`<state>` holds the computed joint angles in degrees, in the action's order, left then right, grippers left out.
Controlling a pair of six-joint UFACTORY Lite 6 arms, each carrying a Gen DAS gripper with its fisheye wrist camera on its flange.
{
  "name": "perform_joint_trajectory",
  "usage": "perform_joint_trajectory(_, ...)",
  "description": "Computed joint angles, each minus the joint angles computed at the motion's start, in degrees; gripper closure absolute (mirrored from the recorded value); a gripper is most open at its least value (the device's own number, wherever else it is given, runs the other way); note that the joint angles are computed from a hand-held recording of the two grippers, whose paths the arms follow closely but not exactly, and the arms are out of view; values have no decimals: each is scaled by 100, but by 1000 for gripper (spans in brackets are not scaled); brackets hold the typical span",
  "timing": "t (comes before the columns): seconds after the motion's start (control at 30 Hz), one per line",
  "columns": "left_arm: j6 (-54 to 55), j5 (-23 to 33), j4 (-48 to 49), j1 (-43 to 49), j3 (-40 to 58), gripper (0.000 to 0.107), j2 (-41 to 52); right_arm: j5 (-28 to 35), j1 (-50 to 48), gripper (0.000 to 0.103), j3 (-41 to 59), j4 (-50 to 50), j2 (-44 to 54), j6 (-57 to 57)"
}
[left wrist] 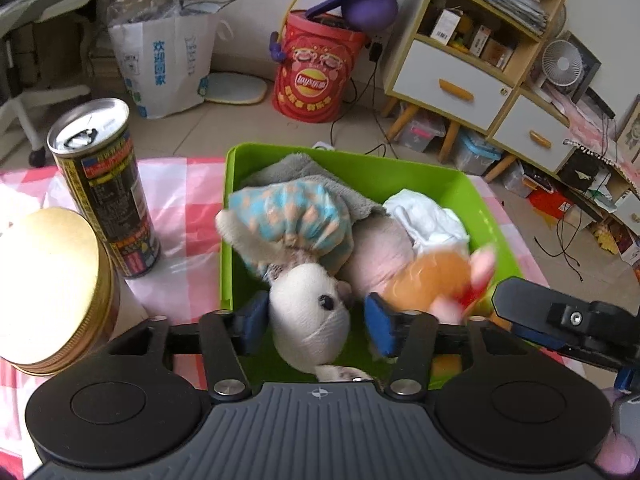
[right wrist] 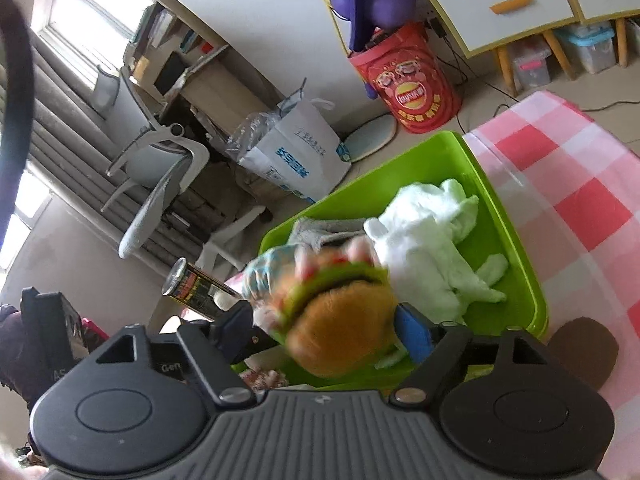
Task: Organize soft objects
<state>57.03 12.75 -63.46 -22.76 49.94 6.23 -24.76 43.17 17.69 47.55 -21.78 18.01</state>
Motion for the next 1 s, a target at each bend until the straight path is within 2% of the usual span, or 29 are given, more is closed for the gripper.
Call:
perform_joint_trajectory(0.07,222,37,-224,12,-85,41,-140,-2,79,39,25,299,-92,-311)
perform_joint_trajectory(0.2,-185,31,159,11,-327,37,-517,48,165,39,70,1145,-323,-1163)
perform_joint_trajectory(0.33,-458,182,459,122,-714,34,-1139,-38,381,38,33,2485,-804,-2510)
perform_joint_trajectory(0.43,-955,423,996,217,-1004,31,-1739,-288,711,37,57,4017,-1249,-4008)
perform_joint_trajectory(0.53,-1537,622,1666,317,-1370,27,-2535,-1036,1351,36,228,5673,-1636,-5568)
perform_joint_trajectory(0.67,-2002,1228,2326,681,-1766,22,-3599,-2171,2250,33,648,6824,-1846,-6575)
perform_joint_trajectory(0.87,-1788,2459,2651,1929,-2311,15,-5093,-3945,3945,27,1603,7583,-1350,-6811)
perform_joint_trajectory(1.0,-915,3454,2383,3327,-2591,12,-5821,-4441,4686,26,2153,7747,-711,-6509)
